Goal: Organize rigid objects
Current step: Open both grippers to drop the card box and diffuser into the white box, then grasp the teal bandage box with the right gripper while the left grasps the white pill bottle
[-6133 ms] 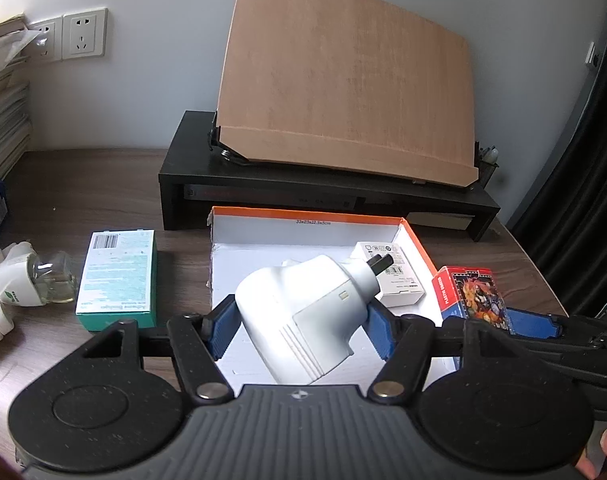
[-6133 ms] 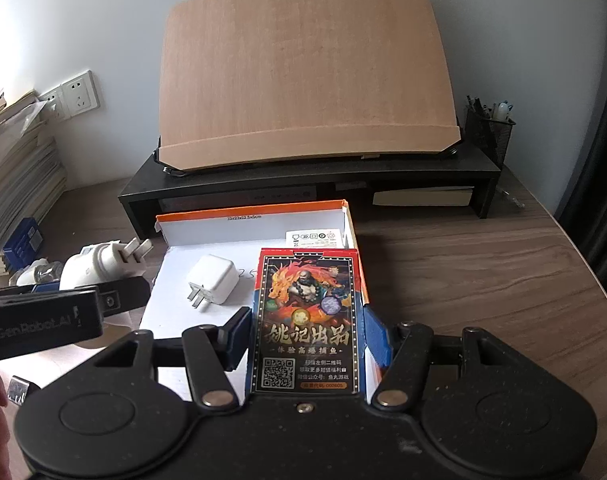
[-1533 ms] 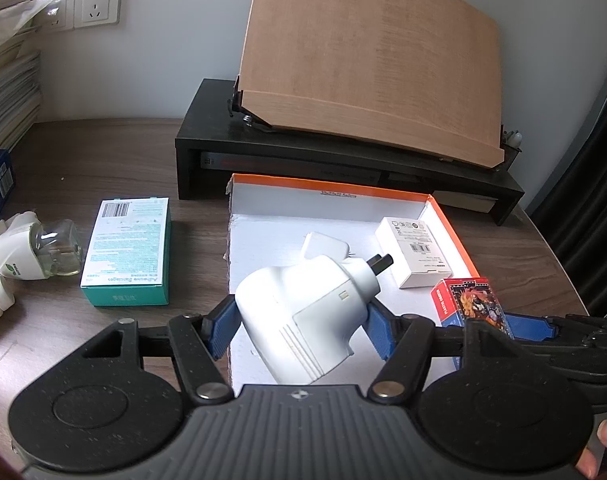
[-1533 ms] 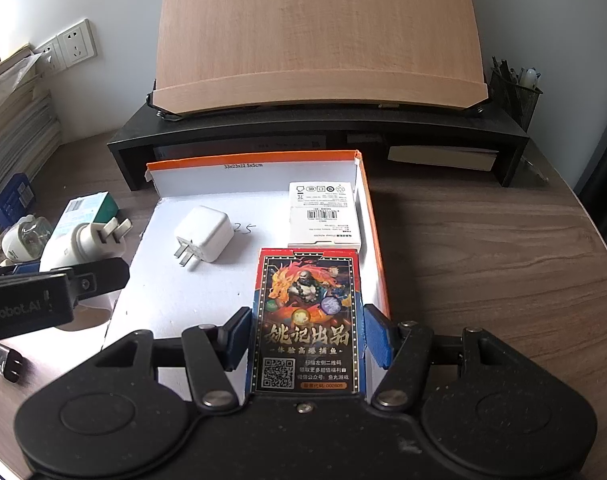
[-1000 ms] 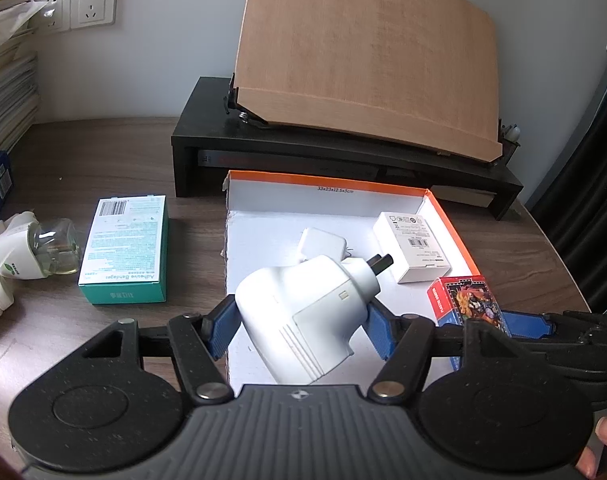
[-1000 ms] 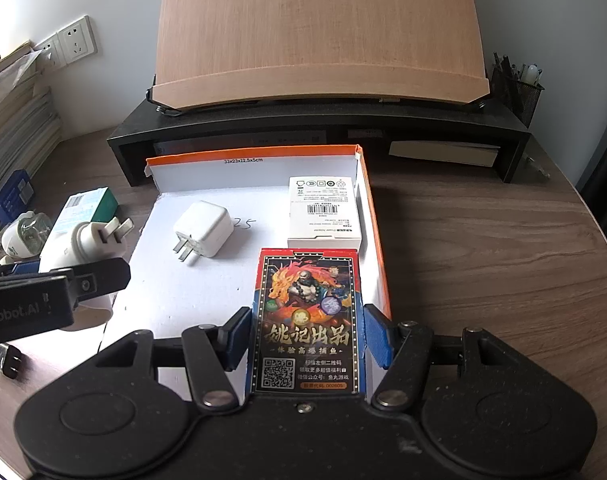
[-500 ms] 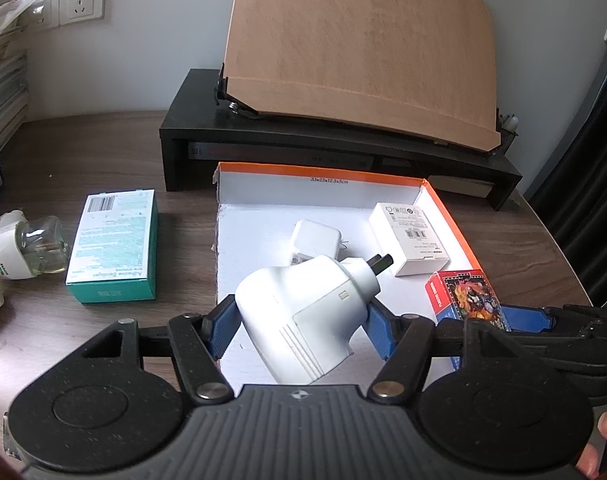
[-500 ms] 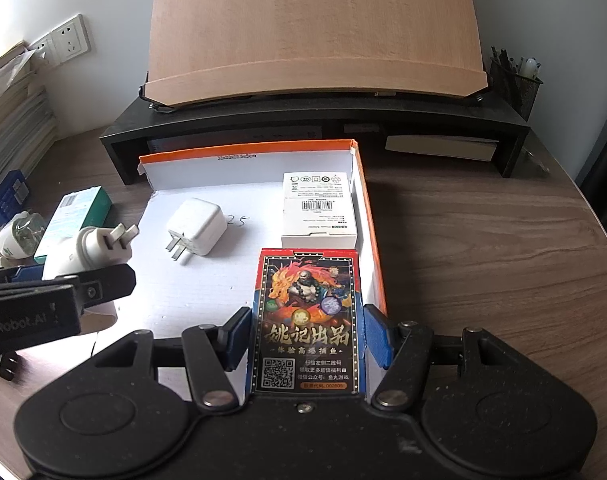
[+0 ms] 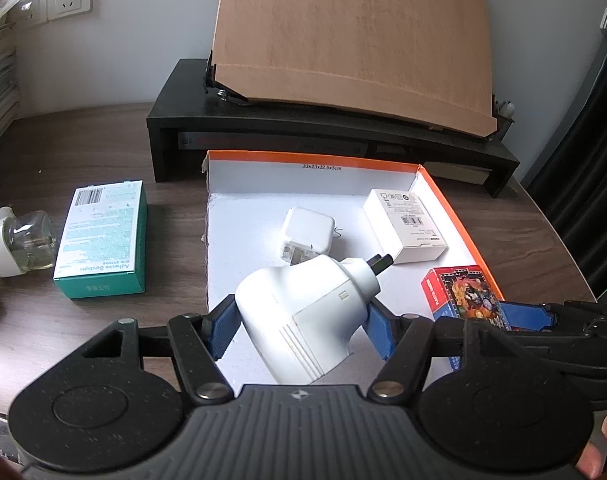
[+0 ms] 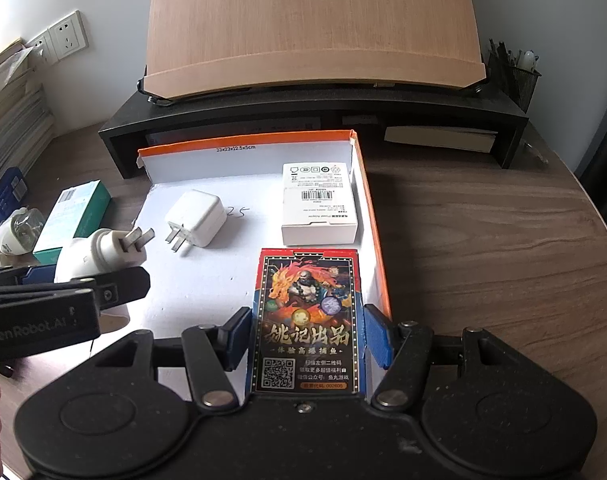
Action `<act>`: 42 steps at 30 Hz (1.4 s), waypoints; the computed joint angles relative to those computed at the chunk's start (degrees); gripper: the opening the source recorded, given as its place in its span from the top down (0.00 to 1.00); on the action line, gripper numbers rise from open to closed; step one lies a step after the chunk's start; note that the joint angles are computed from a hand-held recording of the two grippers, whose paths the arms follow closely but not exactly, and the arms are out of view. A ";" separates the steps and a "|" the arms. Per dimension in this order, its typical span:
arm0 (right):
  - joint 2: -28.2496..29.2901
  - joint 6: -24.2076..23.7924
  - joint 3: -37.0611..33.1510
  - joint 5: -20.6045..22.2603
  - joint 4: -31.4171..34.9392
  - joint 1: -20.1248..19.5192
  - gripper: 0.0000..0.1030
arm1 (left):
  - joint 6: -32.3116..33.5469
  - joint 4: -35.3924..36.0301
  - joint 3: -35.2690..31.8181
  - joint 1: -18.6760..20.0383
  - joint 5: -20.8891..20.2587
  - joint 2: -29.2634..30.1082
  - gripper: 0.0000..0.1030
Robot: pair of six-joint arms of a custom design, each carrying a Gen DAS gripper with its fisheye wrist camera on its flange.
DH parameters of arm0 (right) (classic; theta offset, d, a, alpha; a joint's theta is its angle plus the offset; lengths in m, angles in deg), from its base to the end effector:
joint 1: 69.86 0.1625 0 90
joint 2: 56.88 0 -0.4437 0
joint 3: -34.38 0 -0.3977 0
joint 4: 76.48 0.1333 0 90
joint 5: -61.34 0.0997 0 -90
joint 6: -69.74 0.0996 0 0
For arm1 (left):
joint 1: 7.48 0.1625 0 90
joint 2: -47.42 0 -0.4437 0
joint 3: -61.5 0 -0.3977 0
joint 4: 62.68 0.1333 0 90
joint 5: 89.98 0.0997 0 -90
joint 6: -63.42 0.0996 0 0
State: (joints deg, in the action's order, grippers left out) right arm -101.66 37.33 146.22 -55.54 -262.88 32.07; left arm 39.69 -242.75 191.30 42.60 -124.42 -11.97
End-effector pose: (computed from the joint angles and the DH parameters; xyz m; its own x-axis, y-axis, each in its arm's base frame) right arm 0.2105 -0.5692 0.0802 -0.6788 -0.4298 0.5954 -0.6444 0.7374 -0.2024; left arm -0.1377 -0.5003 0.1502 -0.8033 -0.1532 -0.5756 0.3070 0.7216 -0.6205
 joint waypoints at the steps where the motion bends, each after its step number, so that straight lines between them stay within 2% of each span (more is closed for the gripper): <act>1: 0.01 0.12 0.04 0.01 0.06 -0.01 0.30 | 0.06 0.05 -0.02 0.04 -0.01 0.00 0.35; 3: 0.00 -0.04 0.17 0.31 -0.29 -0.01 0.31 | 0.14 0.11 0.02 0.08 -0.05 -0.05 0.35; 4: -0.01 -0.39 0.30 0.57 -0.81 0.03 0.37 | 0.13 0.22 -0.01 0.06 -0.01 -0.04 0.35; 10: -0.01 -0.63 0.51 1.00 -2.09 0.22 0.38 | 0.21 0.57 0.03 -0.01 -0.09 -0.15 0.35; 14: -0.24 -0.85 1.10 1.87 -4.19 0.23 0.34 | 0.03 1.25 -0.05 0.12 -0.60 -0.27 0.35; 20: -0.23 -0.67 1.40 2.06 -7.77 0.18 0.30 | 0.84 2.86 -0.29 0.85 -4.28 -0.61 0.35; 24: -0.29 -0.39 1.46 2.25 -9.25 0.13 0.27 | 2.66 -0.05 0.33 0.50 -4.83 -0.36 0.22; 27: -0.23 -0.34 1.60 2.63 -10.32 0.30 0.25 | 4.25 -2.88 0.85 0.15 -4.87 -0.44 0.19; 36: 0.37 -0.68 1.50 4.78 -9.32 1.75 0.22 | 1.96 -3.37 3.37 -1.30 -0.07 -3.12 0.17; 42: 1.81 -0.99 0.68 6.57 -7.07 3.49 0.20 | -2.36 -2.01 6.56 -1.92 4.23 -7.32 0.16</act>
State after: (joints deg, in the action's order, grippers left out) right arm -99.85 36.33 146.90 -48.97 -269.95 35.56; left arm 37.33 -244.76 197.86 40.69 -120.18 -19.29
